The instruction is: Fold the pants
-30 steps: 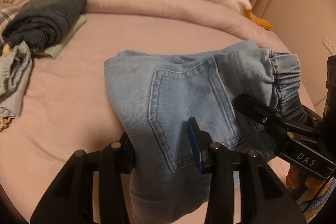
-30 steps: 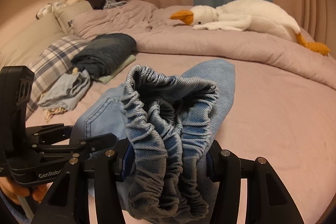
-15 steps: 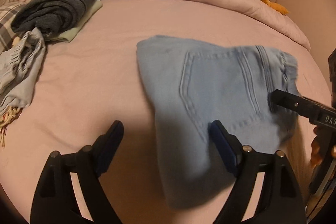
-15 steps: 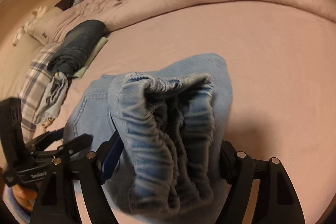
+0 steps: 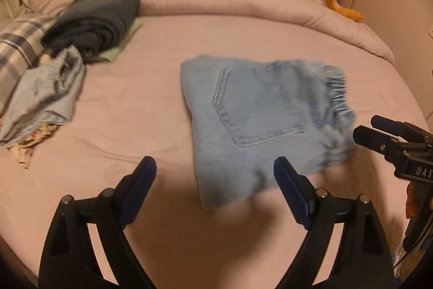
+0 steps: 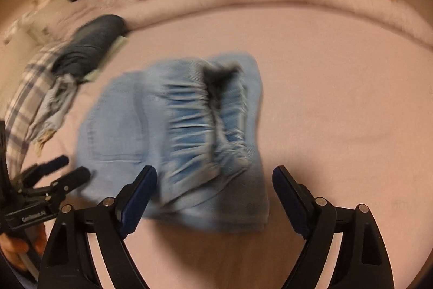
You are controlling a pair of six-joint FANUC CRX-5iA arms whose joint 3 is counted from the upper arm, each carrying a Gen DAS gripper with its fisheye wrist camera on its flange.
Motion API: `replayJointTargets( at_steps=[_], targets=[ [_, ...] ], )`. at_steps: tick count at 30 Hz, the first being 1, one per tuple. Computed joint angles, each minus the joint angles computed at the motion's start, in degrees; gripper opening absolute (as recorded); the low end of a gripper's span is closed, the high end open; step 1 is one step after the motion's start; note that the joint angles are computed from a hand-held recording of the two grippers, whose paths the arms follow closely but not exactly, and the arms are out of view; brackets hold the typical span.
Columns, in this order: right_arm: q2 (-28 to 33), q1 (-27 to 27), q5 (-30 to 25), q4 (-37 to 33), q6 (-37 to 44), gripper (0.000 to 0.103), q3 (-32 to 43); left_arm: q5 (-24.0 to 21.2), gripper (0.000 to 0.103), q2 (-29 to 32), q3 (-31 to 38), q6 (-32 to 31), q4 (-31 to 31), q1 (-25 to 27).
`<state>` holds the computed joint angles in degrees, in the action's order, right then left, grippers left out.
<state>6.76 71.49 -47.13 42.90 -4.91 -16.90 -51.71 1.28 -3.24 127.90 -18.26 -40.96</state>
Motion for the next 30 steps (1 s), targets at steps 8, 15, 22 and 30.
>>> replayJointTargets(
  at_steps=[8,15,22,30],
  targets=[
    [-4.1,7.0,-9.3,2.9,3.0,0.102,1.6,-11.1,0.102,-2.7,6.3,6.8,-8.0,-7.4],
    [-5.1,10.4,-13.0,6.5,3.9,0.102,3.3,-14.6,0.102,-4.6,7.8,10.6,-11.2,-12.5],
    [-5.0,11.5,-12.8,7.0,2.1,0.102,2.8,-17.5,0.102,-3.5,9.5,11.3,-13.0,-15.0],
    [-5.6,12.6,-13.4,7.4,0.5,0.102,2.3,-17.9,0.102,-3.2,9.9,11.8,-13.5,-15.7]
  ],
)
